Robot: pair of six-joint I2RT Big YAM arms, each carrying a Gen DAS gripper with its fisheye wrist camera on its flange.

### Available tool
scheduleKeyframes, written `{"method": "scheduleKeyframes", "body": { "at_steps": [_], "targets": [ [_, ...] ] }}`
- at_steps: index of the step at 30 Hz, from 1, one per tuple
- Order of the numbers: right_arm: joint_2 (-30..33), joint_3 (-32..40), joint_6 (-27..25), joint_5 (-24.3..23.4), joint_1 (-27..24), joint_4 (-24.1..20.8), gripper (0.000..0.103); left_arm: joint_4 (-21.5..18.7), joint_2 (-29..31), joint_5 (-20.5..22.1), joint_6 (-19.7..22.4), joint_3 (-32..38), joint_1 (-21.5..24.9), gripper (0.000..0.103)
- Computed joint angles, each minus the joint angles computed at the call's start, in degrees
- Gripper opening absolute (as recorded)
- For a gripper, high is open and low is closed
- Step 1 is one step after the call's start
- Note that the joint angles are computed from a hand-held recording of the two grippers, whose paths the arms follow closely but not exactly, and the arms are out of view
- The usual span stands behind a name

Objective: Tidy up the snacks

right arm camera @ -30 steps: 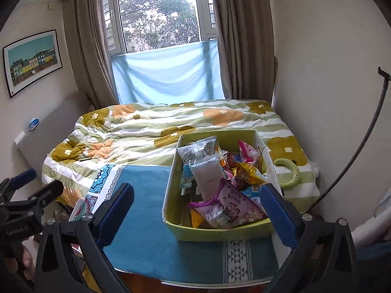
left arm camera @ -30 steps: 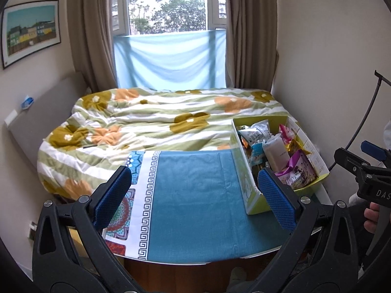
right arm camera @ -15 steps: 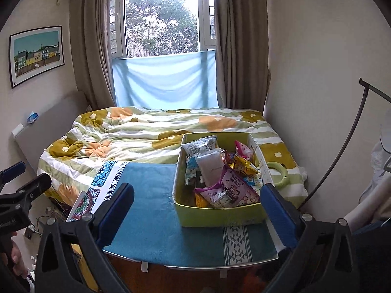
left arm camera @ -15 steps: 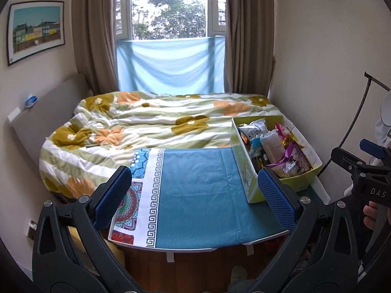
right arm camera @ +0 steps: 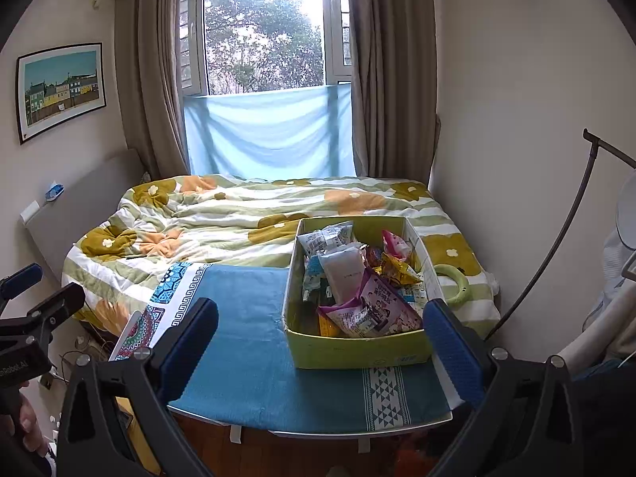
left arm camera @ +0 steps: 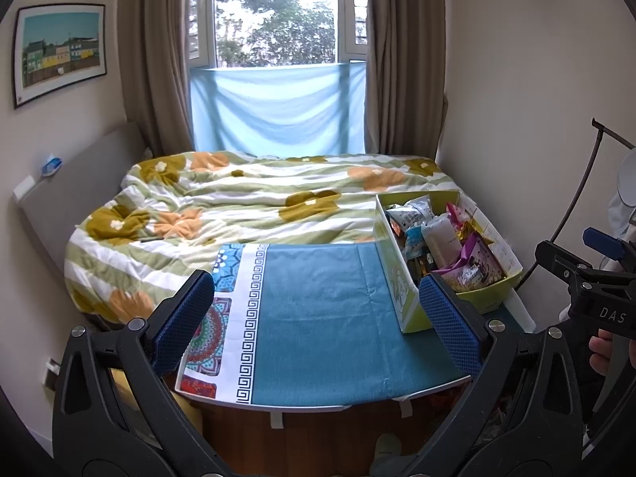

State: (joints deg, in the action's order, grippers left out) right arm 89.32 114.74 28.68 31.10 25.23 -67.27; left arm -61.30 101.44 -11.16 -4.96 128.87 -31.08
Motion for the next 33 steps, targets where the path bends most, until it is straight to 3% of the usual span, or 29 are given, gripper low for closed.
{"method": "scheduleKeyframes", "body": {
  "at_steps": [33],
  "targets": [
    [1.2, 1.88, 0.47, -0.84, -0.24, -1.4, 0.102, -1.68, 1.56, -1.01, -0.25, 2.62, 0.04, 0.102]
  ]
}}
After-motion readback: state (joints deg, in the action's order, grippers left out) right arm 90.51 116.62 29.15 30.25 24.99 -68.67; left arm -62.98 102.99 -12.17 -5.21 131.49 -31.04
